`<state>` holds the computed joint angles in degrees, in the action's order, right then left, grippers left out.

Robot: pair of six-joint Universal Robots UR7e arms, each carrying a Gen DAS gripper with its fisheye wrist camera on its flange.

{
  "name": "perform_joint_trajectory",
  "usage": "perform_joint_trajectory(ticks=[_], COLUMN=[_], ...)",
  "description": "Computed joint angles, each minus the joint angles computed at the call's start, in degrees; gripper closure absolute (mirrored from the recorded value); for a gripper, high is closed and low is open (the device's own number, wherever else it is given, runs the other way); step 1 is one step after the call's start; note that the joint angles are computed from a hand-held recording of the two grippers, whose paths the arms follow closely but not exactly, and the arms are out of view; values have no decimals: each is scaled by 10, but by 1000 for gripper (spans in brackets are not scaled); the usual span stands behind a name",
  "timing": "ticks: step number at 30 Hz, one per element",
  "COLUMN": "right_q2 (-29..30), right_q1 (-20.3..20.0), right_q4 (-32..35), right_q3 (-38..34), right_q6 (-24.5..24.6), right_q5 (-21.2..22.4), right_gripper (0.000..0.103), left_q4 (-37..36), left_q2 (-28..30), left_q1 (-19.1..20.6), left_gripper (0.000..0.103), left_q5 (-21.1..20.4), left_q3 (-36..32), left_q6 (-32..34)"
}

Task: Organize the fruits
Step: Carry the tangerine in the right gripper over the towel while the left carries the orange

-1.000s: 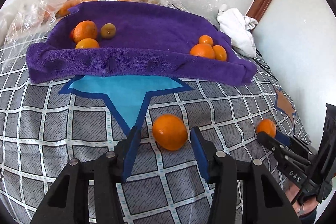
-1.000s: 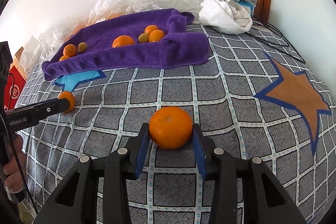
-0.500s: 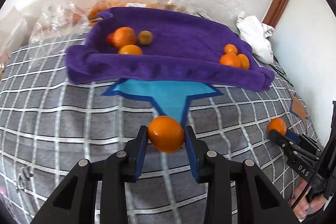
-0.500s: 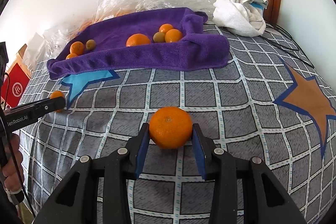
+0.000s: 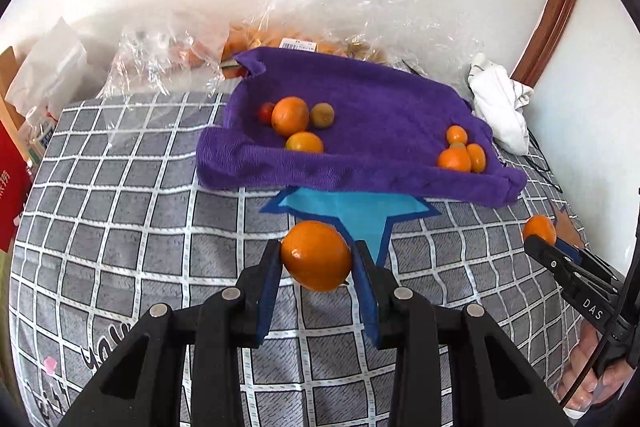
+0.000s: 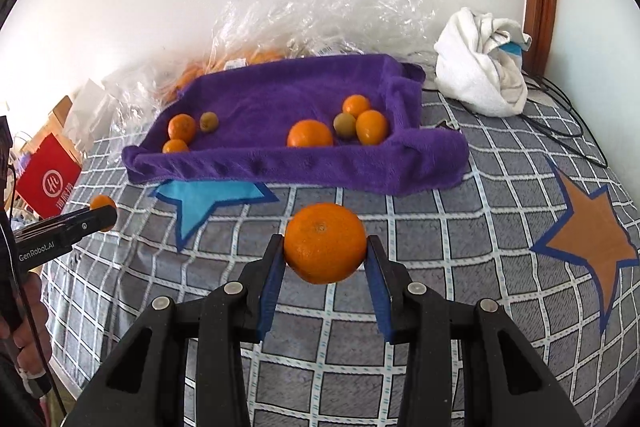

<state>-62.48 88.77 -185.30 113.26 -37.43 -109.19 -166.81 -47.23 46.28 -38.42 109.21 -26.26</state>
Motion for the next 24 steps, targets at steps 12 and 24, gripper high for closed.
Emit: perform_joint_trajectory(ticks=[12,24], right_q2=[44,135], right_q1=[27,30], right_q4=[35,103], right_q3=[-89,-238], right_q6=[-2,5], right_q5=[-9,-18], right_gripper=[63,63], left_q4=[-26,-23], left_q2=[18,44], left_q1=[19,54], left_gripper=[69,69], left_q5=[-4,-19], left_q3=[-68,-142], left_q6=[71,111])
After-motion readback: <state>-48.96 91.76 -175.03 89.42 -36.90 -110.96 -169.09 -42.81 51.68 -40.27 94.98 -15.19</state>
